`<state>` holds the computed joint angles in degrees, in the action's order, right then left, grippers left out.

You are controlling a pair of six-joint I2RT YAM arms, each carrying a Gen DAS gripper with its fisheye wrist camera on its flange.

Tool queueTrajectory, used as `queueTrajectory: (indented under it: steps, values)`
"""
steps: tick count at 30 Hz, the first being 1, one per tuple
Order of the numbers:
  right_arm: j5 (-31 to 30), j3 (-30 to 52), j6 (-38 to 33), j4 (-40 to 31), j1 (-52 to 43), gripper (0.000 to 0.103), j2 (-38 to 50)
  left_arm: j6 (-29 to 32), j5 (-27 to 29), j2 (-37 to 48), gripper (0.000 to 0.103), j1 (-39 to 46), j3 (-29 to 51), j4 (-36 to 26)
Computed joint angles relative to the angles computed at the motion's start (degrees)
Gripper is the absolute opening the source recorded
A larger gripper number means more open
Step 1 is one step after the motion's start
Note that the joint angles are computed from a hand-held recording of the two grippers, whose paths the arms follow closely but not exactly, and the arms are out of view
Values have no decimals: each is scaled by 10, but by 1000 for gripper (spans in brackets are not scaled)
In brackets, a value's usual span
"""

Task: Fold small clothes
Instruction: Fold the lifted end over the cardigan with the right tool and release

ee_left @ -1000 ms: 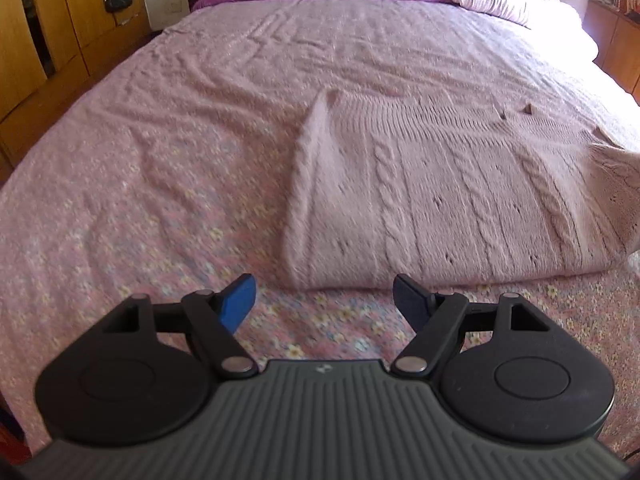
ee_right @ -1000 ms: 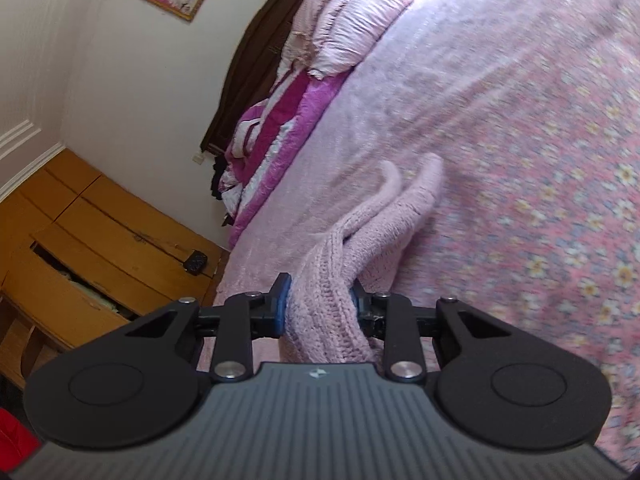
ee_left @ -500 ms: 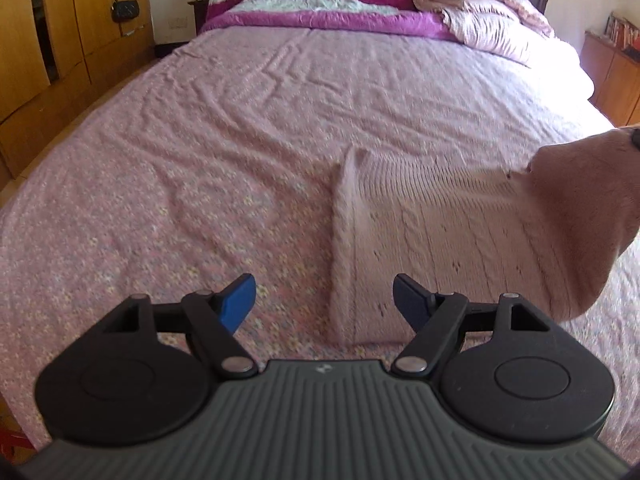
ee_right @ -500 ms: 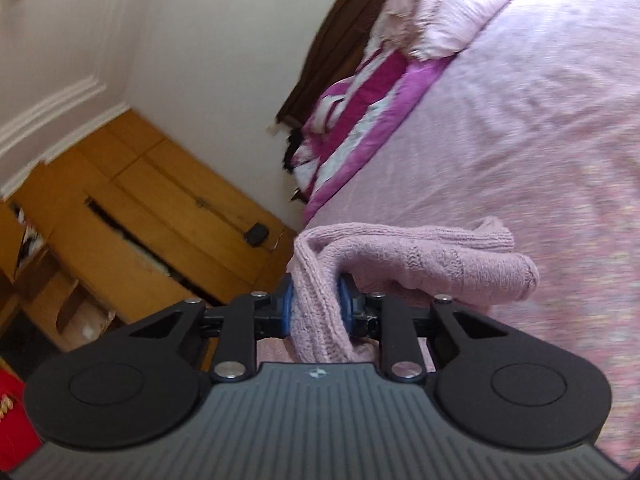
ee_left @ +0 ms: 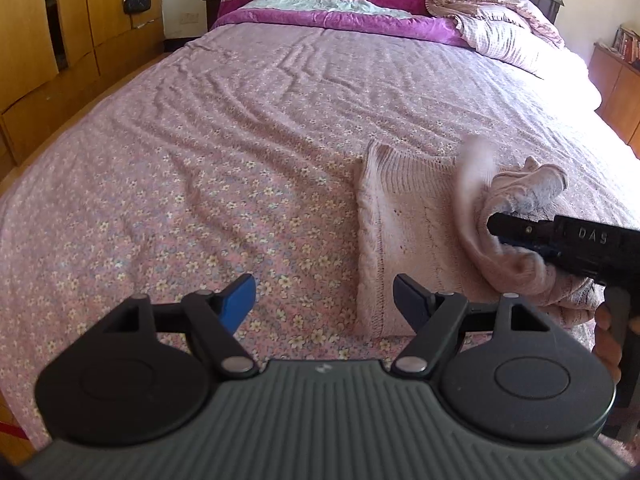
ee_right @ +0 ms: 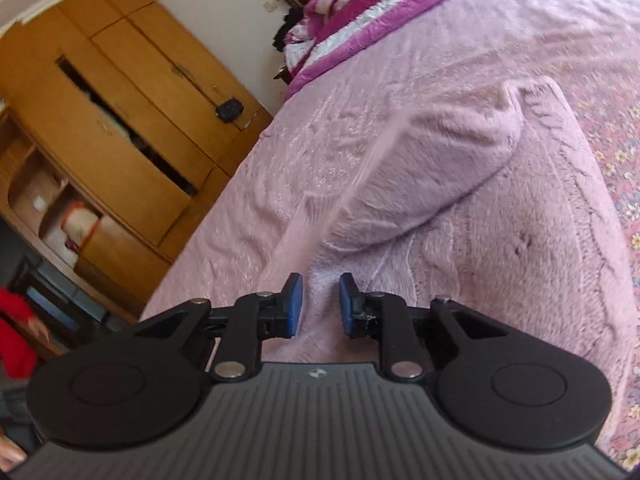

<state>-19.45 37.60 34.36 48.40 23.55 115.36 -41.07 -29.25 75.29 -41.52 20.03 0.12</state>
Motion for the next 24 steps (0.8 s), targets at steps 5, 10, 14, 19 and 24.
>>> queueTrajectory:
  steps: [5, 10, 14, 19, 24]
  values:
    - [-16, -28, 11, 5, 0, 57, -40, 3, 6, -5, 77, 8, -11, 19]
    - [-8, -96, 4, 31, -10, 70, -107, 5, 12, 3, 77, 0, -8, 41]
    - [34, -158, -16, 25, -12, 77, -182, 18, 12, 27, 77, -13, 9, 61]
    - [121, -220, -56, 15, -14, 84, -256, 49, 20, 79, 77, -19, 36, 128]
    - [196, -262, -78, 56, -24, 88, -249, 95, 26, 162, 77, -27, 100, 174]
